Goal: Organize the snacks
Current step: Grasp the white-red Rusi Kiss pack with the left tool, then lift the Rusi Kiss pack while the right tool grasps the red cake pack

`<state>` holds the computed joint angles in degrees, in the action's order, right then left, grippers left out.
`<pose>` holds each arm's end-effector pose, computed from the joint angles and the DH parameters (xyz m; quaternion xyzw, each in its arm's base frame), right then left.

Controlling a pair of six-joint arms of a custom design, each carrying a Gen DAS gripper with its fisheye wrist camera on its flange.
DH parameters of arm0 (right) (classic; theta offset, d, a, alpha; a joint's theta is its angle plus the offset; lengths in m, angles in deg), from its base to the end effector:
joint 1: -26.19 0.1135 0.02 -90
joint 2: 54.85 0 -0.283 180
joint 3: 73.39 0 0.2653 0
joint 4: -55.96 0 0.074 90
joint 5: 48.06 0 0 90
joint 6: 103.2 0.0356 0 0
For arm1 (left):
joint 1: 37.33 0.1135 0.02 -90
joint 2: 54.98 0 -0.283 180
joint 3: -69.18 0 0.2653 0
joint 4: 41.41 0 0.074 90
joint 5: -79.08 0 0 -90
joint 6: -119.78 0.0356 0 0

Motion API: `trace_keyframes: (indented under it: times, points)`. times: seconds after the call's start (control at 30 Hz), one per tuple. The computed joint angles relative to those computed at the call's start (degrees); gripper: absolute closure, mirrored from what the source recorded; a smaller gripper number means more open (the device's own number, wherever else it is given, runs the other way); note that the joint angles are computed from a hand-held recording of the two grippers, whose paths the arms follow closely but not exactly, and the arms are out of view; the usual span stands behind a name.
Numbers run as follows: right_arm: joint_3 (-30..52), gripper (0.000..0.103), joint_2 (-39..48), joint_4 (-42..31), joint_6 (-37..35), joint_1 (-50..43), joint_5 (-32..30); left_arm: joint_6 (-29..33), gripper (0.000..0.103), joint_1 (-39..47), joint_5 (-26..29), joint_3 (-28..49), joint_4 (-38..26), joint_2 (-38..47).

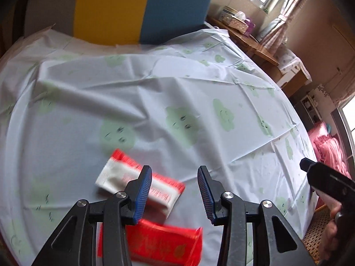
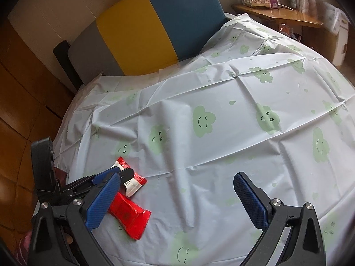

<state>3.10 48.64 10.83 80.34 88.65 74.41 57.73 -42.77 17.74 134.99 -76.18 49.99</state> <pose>0.1808 0.3053 0.1692 0.2959 0.9022 0.0884 0.3012 0.3248 -0.0481 0.1182 0.3087 0.9090 -0.2139 0.1807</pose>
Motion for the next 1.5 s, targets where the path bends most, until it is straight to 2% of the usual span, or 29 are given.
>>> trace_keyframes:
  times: [0.07, 0.13, 0.2, 0.33, 0.43, 0.53, 0.6, 0.87, 0.97, 1.2, 1.27, 1.3, 1.5]
  points:
    - [-0.2, 0.0, -0.3, -0.2, 0.6, 0.1, 0.0, -1.5, 0.06, -1.7, -2.2, -0.5, 1.4, -0.6]
    - [-0.4, 0.0, -0.7, -0.3, 0.9, 0.3, 0.3, -2.7, 0.06, -1.4, -3.3, 0.8, -0.2, 0.1]
    - [-0.6, 0.0, -1.0, 0.2, 0.8, 0.4, 0.4, -3.9, 0.06, -0.6, -5.1, 3.4, -3.6, 1.8]
    - [-0.7, 0.0, -1.3, 0.8, 0.2, 0.5, 0.2, -4.1, 0.06, 4.0, -3.0, 10.0, -13.7, 5.2]
    - [-0.4, 0.0, -1.2, 0.4, 0.2, 0.6, 0.2, -3.6, 0.061, 5.8, -1.5, 12.8, -18.2, 5.8]
    - [-0.4, 0.0, -1.3, 0.0, 0.7, 0.8, 0.4, -3.6, 0.061, 4.5, -3.1, 14.1, -20.7, 7.3]
    - [-0.7, 0.0, -1.6, -0.2, 1.5, 0.9, 0.4, -5.6, 0.061, 2.8, -4.8, 13.2, -19.7, 8.1]
    - [-1.4, 0.0, -2.2, 0.0, 2.0, 0.9, 0.6, -11.1, 0.059, -0.5, -6.1, 14.7, -16.7, 11.2]
    - [-1.4, 0.0, -2.2, 0.4, 1.7, 0.8, 0.4, -12.2, 0.056, -2.7, -8.3, 14.7, -14.3, 11.3]
    - [-1.7, 0.0, -2.2, 1.0, 1.4, 0.7, 0.1, -8.4, 0.053, -9.2, -15.7, 7.2, -3.1, 7.7]
    - [-1.5, 0.0, -2.2, 0.9, 1.3, 0.7, 0.2, -6.4, 0.065, -9.5, -17.0, 5.1, -0.3, 6.6]
    - [-1.3, 0.0, -2.0, 0.7, 1.3, 0.7, 0.3, -4.7, 0.067, -9.4, -17.6, 3.8, 1.4, 5.9]
    - [-1.0, 0.0, -1.2, 1.4, 0.2, 0.6, -0.4, 0.9, 0.071, -2.6, -11.1, 3.9, -0.7, 4.0]
